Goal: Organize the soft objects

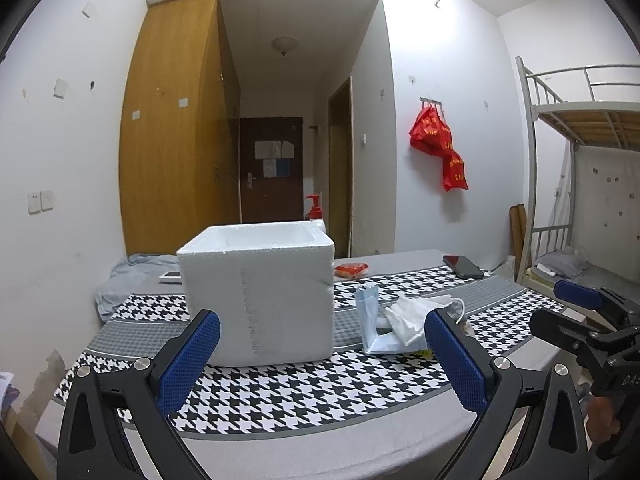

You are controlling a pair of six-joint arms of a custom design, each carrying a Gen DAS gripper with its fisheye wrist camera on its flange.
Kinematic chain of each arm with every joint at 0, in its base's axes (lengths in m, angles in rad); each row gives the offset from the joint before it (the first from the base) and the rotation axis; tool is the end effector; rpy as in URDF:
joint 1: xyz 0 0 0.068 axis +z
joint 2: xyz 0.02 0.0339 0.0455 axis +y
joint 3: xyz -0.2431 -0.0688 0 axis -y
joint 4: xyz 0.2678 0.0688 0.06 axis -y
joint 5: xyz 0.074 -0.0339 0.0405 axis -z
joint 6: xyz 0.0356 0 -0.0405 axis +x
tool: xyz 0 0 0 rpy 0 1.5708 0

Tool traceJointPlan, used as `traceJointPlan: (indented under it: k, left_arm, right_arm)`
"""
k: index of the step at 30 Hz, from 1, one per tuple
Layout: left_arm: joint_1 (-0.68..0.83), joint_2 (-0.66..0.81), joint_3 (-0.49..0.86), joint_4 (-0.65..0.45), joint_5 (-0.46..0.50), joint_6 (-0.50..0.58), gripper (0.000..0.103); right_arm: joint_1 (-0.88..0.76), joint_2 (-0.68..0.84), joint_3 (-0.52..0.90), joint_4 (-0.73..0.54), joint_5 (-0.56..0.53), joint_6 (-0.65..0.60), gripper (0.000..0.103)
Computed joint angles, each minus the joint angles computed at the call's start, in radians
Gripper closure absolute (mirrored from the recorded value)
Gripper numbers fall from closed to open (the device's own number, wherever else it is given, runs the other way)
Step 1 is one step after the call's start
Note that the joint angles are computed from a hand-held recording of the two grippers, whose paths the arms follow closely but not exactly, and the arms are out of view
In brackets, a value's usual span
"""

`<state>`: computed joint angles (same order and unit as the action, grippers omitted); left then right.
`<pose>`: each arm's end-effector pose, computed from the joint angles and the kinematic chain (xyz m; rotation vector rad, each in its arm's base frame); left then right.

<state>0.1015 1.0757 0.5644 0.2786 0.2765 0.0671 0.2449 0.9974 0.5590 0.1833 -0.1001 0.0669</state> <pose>0.2723 0.0180 0.2237 0.1657 1.7887 -0.1287 0.2533 0.0670 0.2308 -0.2338 1.8208 0.3108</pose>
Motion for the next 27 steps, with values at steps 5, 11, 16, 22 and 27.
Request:
traceJointPlan:
  k: [5, 11, 16, 22, 27]
  left_arm:
    - [-0.012, 0.047, 0.039, -0.01, 0.007, 0.005, 0.001]
    - [-0.031, 0.123, 0.097, -0.034, 0.015, 0.011, 0.001]
    - [-0.042, 0.195, 0.158, -0.066, 0.025, 0.015, 0.001]
    - [-0.06, 0.289, 0.239, -0.112, 0.034, 0.024, 0.001]
    - [-0.078, 0.359, 0.301, -0.148, 0.042, 0.03, 0.001]
  right_arm:
    - [-0.012, 0.053, 0.036, 0.0, -0.009, 0.001, 0.0]
    - [-0.03, 0.106, 0.075, 0.0, -0.022, 0.0, 0.0]
    - [-0.052, 0.169, 0.118, -0.006, -0.032, 0.003, 0.0]
    - [-0.067, 0.24, 0.167, -0.016, -0.035, -0.002, 0.0]
    - [-0.078, 0.29, 0.198, -0.022, -0.037, -0.008, 0.0]
